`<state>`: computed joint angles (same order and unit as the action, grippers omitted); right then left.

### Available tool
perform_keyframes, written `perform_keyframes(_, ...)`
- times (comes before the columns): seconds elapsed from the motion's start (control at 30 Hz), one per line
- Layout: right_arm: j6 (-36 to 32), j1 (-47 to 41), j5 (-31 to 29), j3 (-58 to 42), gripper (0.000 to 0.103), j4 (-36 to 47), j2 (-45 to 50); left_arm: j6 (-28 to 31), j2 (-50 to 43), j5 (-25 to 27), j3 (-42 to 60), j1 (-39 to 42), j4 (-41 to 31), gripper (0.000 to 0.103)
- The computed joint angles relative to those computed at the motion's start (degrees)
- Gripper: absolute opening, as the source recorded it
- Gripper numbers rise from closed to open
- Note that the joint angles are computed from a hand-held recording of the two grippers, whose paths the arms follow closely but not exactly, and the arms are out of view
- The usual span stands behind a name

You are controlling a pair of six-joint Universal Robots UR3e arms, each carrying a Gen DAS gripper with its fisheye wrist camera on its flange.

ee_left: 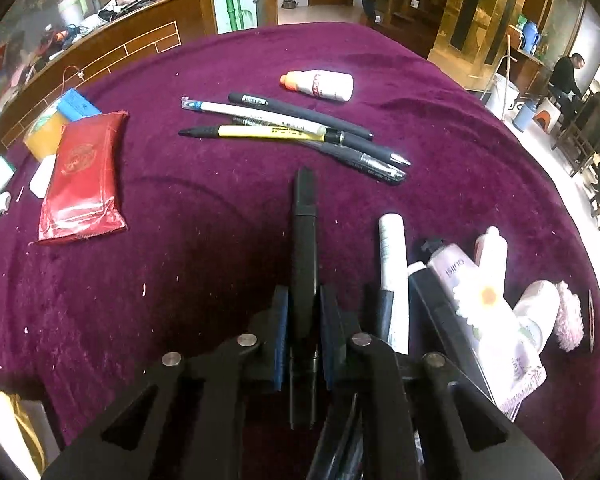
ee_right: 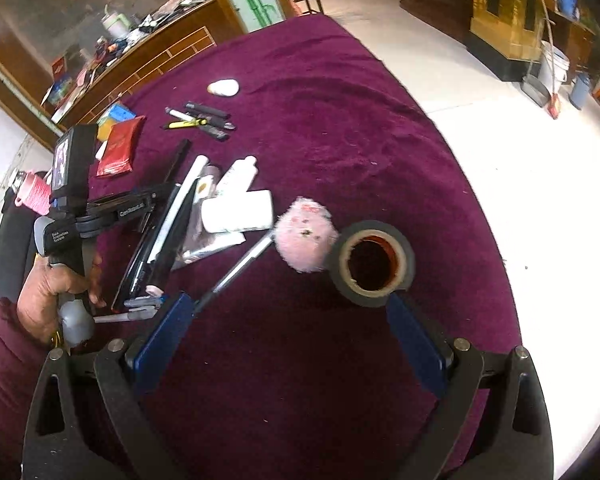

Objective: Organize objects
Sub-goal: 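Grasp a black marker from the pile with the left tool, then place the black marker in the tray with left tool while right places a clear pen there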

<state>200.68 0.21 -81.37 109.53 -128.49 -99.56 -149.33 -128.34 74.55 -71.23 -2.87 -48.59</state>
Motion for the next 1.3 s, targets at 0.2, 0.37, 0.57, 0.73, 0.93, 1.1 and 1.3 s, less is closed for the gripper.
perform_keyframes(0.2, 0.28, 3.82, -1.10, -4.70, 0.098, -0.15, 4.56, -0.92, 6.53, -4.78, -5.73, 4.93, -1.63, 0.011)
perform_keyframes(0.37, 0.79, 7.91, -1.01, -9.81, 0.098, -0.37, 9.11, 0.70, 17.17, -7.92, -15.45, 11.09, -2.09, 0.011)
perform_keyframes(0.57, -0.96, 14.61, 1.89, -20.05, 0.098, 0.24, 18.41, 5.53, 30.36, -10.53, -27.44, 21.08, -6.24, 0.011)
perform_keyframes(0.73, 0.16, 18.37, 4.15, -31.20, 0.098, 1.96, 28.39, 12.36, 41.30, -14.14, -35.75, 31.50, -13.61, 0.011)
perform_keyframes(0.93, -4.10, 23.80, 6.74, -52.72, 0.096, 14.13, 43.14, 22.68, 47.48, -17.78, -37.06, 43.81, -27.64, 0.011)
perform_keyframes(1.1, -14.90, 31.70, -6.91, -69.89, 0.093, 26.06, 53.88, 30.42, 49.01, -18.72, -36.20, 50.86, -35.52, 0.011)
perform_keyframes(1.3, -11.71, 30.53, -6.09, -75.00, 0.032, 32.12, 58.16, 35.27, 48.42, -19.61, -34.50, 55.87, -39.19, 0.011)
